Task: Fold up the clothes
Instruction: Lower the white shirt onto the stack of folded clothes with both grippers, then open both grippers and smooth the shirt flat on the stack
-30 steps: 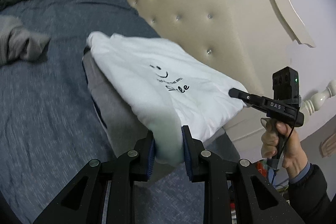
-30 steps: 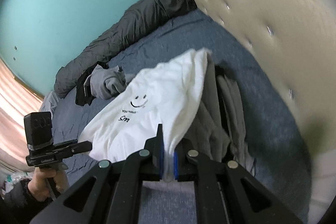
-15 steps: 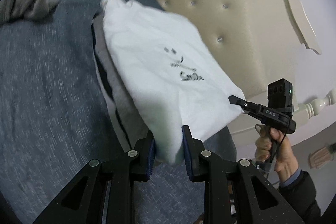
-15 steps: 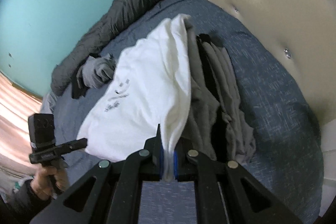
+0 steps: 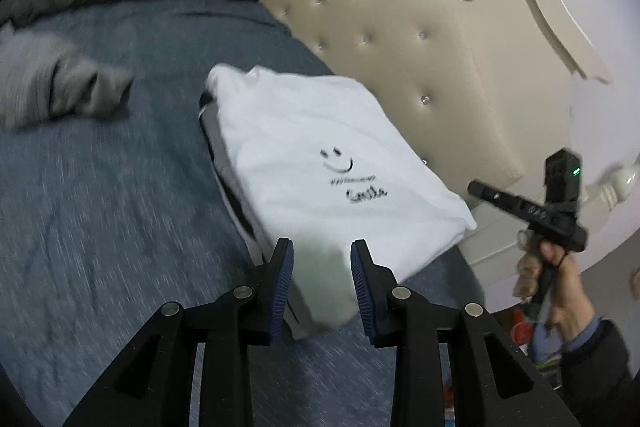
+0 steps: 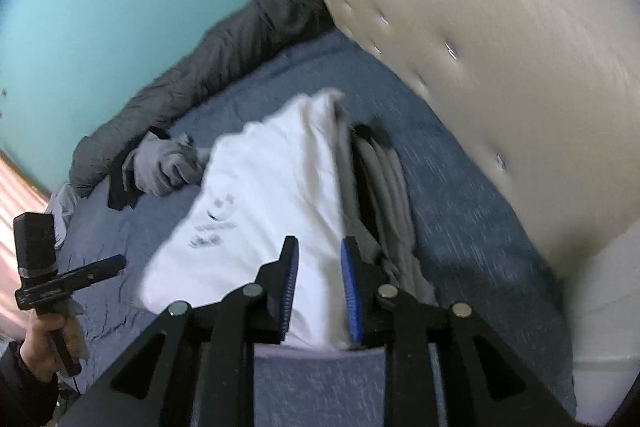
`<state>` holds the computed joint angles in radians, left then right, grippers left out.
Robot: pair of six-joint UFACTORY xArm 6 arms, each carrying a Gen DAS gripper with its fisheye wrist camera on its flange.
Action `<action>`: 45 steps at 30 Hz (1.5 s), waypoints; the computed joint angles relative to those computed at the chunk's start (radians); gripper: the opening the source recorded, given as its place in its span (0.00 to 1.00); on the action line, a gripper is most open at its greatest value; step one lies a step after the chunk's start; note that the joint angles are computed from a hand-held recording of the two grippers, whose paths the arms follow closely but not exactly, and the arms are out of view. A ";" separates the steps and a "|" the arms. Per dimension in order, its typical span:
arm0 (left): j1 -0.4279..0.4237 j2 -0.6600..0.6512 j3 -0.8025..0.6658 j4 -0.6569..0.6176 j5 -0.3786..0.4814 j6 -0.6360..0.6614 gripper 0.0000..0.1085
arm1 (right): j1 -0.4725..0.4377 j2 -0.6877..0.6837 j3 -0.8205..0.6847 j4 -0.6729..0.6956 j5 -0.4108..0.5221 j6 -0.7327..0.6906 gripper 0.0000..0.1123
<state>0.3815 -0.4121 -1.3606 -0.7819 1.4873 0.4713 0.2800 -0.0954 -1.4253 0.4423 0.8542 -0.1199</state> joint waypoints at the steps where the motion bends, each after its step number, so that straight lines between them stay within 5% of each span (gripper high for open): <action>1: -0.030 0.004 -0.005 0.014 -0.018 -0.004 0.30 | 0.010 0.011 -0.018 0.008 0.005 -0.015 0.19; 7: -0.127 -0.001 0.056 0.059 -0.077 -0.002 0.30 | 0.053 0.069 -0.030 -0.021 0.011 -0.024 0.17; 12: -0.137 -0.068 0.178 0.058 -0.125 0.042 0.30 | 0.054 0.063 0.062 -0.052 -0.072 0.001 0.01; 18: -0.157 -0.105 0.242 0.052 -0.174 0.054 0.30 | 0.045 0.052 0.122 -0.016 -0.134 -0.015 0.00; 27: -0.169 -0.098 0.214 0.084 -0.176 0.048 0.30 | 0.043 0.223 -0.236 -0.059 -0.004 -0.052 0.00; 35: -0.168 -0.104 0.225 0.078 -0.181 0.039 0.30 | 0.100 0.640 -0.837 -0.288 0.350 0.061 0.00; 38: -0.171 -0.105 0.228 0.075 -0.186 0.042 0.30 | 0.085 0.685 -0.875 -0.310 0.385 0.106 0.00; 45: -0.185 -0.110 0.237 0.094 -0.213 0.049 0.30 | 0.068 0.574 -0.686 -0.339 0.261 0.140 0.00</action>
